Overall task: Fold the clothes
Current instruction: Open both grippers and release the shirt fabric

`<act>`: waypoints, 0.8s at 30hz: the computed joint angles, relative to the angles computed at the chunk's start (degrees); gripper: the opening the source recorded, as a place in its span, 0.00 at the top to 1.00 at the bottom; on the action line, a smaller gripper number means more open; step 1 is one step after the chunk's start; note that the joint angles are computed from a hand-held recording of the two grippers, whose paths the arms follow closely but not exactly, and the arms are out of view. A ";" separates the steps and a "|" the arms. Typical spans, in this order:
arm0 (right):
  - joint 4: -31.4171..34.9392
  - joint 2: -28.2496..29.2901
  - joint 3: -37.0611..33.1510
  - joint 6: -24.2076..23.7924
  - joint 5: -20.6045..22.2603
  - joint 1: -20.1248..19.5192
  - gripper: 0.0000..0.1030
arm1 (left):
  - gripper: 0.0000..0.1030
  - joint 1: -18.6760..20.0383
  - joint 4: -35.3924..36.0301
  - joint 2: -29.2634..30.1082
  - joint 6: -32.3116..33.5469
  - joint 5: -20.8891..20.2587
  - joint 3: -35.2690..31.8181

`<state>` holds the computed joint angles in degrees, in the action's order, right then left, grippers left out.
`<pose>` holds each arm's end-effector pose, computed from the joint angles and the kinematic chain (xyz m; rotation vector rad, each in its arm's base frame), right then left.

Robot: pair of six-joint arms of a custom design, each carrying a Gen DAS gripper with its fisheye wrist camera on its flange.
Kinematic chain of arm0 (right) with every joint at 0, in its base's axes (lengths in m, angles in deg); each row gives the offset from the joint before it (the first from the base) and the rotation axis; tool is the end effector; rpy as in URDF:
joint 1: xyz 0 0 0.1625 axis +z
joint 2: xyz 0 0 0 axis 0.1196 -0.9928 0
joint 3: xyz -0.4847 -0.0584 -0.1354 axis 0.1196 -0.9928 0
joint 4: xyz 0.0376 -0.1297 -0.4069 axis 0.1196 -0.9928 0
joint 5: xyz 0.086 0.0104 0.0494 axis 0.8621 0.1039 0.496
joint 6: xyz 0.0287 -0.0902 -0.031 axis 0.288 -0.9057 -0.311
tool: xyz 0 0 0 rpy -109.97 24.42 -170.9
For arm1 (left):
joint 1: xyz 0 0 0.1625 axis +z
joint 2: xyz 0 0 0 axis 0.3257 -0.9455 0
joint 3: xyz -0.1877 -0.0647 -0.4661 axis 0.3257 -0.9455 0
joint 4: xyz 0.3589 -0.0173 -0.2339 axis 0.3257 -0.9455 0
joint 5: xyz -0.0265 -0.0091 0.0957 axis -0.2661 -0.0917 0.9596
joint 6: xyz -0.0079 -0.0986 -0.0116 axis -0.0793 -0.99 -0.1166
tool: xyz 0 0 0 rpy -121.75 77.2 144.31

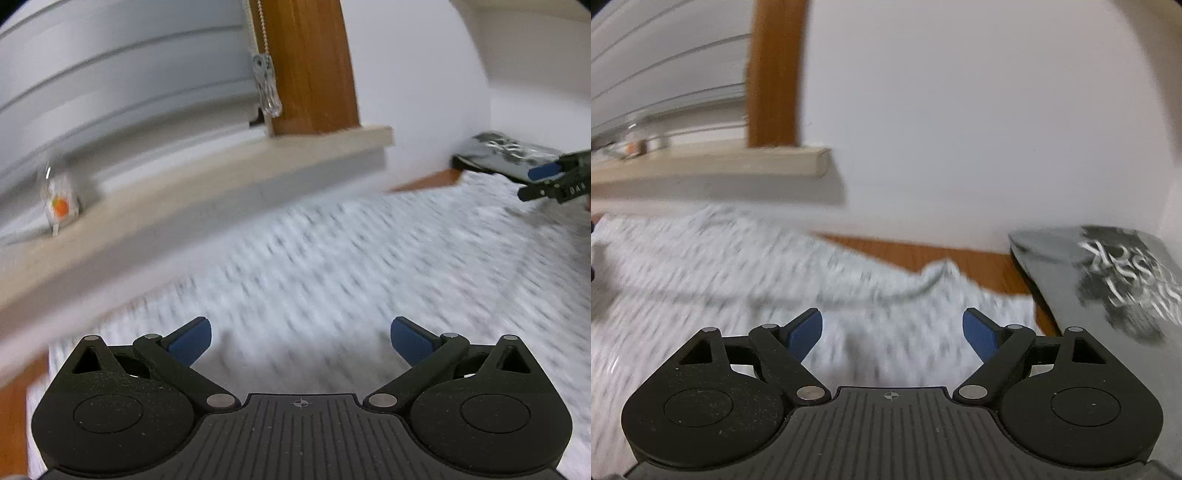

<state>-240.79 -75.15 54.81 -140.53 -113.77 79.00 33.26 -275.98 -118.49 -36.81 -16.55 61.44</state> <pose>0.0909 -0.5248 0.2265 1.0581 -2.2318 0.9972 -0.1079 -0.4800 0.1798 0.8062 2.0573 -1.0215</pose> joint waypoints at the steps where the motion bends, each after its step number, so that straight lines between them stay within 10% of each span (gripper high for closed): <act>1: 0.53 -0.98 1.49 -0.59 0.89 -0.69 0.20 | 0.00 -0.60 -0.24 -0.45 -1.62 0.40 1.72; 16: 7.97 -4.07 7.24 0.64 2.41 1.03 0.31 | 0.00 -9.10 -1.05 -6.60 -15.09 10.98 16.31; 24: 4.96 -4.48 10.70 -1.97 -2.46 1.00 0.40 | 0.13 -10.30 19.30 -13.66 -23.04 8.01 18.16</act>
<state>-235.83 -79.62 65.51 -142.50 -116.23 80.00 22.96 -256.67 -132.15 -59.85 -8.54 79.60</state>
